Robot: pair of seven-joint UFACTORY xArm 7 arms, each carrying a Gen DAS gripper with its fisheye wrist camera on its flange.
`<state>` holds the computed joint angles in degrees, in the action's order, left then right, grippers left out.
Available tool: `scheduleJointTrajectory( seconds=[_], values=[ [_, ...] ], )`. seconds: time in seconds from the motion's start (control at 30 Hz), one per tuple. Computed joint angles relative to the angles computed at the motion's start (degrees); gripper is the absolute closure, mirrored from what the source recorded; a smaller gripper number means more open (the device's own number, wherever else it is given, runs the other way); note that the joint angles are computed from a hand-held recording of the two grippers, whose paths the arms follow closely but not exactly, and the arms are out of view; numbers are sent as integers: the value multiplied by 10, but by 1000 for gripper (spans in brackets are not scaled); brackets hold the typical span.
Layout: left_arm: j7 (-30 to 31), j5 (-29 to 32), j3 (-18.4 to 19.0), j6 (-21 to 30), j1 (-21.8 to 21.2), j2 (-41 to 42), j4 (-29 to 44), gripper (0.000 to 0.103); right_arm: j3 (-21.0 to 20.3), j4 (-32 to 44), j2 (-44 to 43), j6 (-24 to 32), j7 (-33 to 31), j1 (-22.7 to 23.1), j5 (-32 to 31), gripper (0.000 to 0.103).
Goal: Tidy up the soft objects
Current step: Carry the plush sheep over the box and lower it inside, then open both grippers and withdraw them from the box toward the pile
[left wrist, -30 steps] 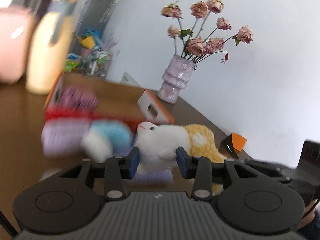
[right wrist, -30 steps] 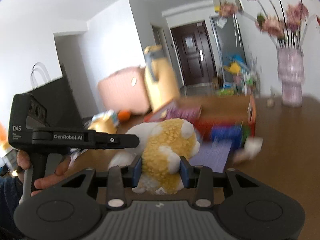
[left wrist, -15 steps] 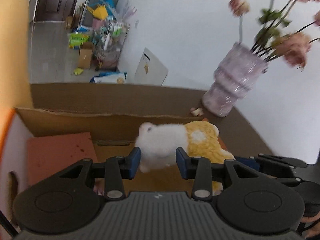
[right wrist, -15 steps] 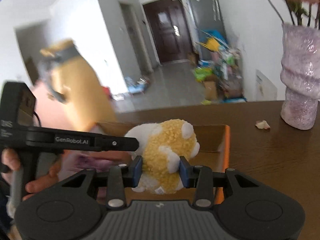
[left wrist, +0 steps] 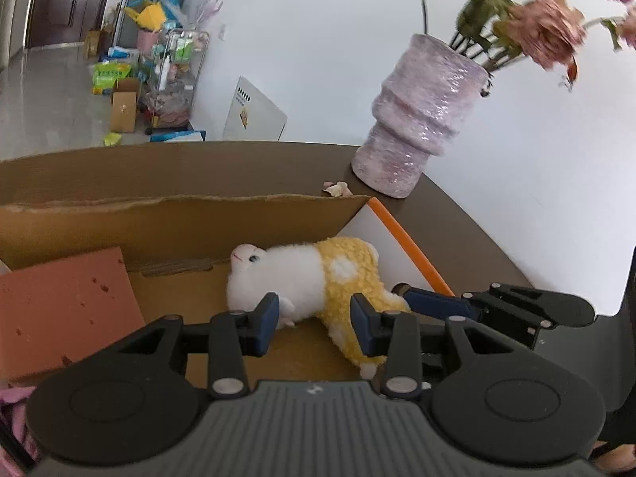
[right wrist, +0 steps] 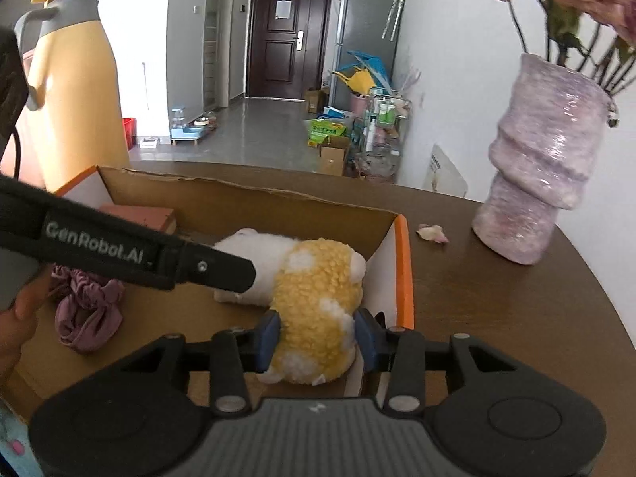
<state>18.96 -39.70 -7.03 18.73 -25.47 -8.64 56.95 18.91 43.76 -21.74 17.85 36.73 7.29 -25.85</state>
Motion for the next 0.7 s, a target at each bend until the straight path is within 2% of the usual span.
scheduleJointTrajectory(
  seconds=[0.1,0.2,0.27,0.3,0.37,0.4,0.43,0.53,0.6,0.7],
  values=[
    [-76,82,-21,-19,18,-20,-13,61,7,-11,-36,6,17,-9,-2,58],
    [-170,180,-35,-7,46,-68,-21,55,-20,-17,-88,5,-1,1,24,54],
    [-217,232,-41,2,64,-117,-30,49,-30,-14,-121,11,-20,6,46,43],
    [-239,256,-45,8,73,-137,-33,46,-28,-12,-142,20,-27,5,52,41],
    [-310,322,-72,25,118,-207,-58,41,-16,-15,-191,39,-34,1,62,27],
    [-333,346,-80,32,134,-236,-69,40,-14,-25,-219,42,-36,2,69,24],
    [-351,369,-86,41,146,-278,-90,38,-18,-34,-236,39,-44,6,77,21],
    [-381,421,-94,73,170,-380,-131,32,-17,-72,-311,54,-59,29,107,21],
    [-390,437,-90,97,168,-448,-153,27,-5,-93,-364,76,-62,42,124,21],
    [-402,453,-95,137,172,-548,-182,25,16,-122,-445,111,-59,63,145,21]
  ],
)
